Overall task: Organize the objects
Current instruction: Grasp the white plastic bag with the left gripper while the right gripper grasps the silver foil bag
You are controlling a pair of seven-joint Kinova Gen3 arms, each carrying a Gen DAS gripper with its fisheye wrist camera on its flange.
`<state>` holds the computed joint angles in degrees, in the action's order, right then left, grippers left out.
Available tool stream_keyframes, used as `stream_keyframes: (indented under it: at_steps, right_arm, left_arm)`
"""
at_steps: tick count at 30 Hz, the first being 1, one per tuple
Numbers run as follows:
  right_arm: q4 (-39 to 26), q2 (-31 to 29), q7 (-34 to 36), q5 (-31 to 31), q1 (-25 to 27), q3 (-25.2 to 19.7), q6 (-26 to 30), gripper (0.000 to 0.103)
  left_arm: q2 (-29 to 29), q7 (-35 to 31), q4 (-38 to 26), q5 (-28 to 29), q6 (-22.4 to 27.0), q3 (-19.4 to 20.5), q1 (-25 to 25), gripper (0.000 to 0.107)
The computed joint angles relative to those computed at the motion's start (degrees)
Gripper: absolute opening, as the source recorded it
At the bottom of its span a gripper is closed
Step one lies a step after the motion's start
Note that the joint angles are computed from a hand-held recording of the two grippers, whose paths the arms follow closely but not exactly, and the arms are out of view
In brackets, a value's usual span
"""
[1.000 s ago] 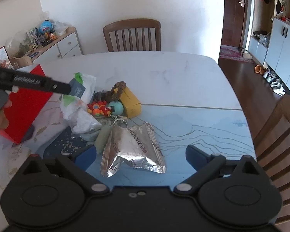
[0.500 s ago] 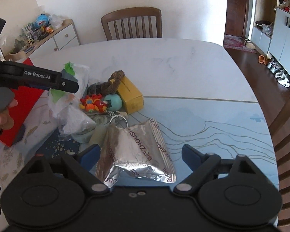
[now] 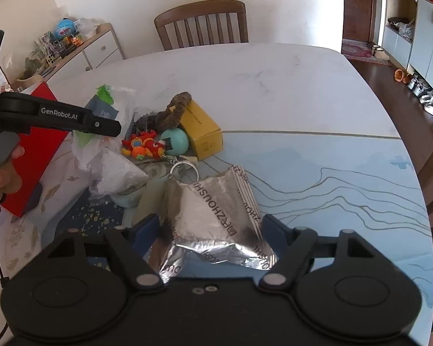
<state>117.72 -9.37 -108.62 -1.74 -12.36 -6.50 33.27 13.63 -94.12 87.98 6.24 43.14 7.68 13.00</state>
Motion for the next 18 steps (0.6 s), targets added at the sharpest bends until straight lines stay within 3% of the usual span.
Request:
stream_keyframes:
  at_steps: [3, 10, 18]
  right_arm:
    - [-0.16, -0.19, -0.19, 0.17, -0.06, -0.18, 0.13, 0.07]
    - [-0.39, -0.71, -5.89, 5.07, 0.43, -2.65, 0.98, 0.054]
    - [0.11, -3.52, -10.51, 7.41, 0.87, -3.79, 2.24, 0.046]
  left_arm:
    - [-0.51, 0.18, 0.28, -1.2, -0.49, -0.12, 0.63, 0.026]
    - [-1.74, 0.45, 0.61, -3.14, -0.58, -0.02, 1.67, 0.022]
    - [-4.4, -1.65, 1.57, 1.71, 0.15, 0.24, -0.88, 0.021]
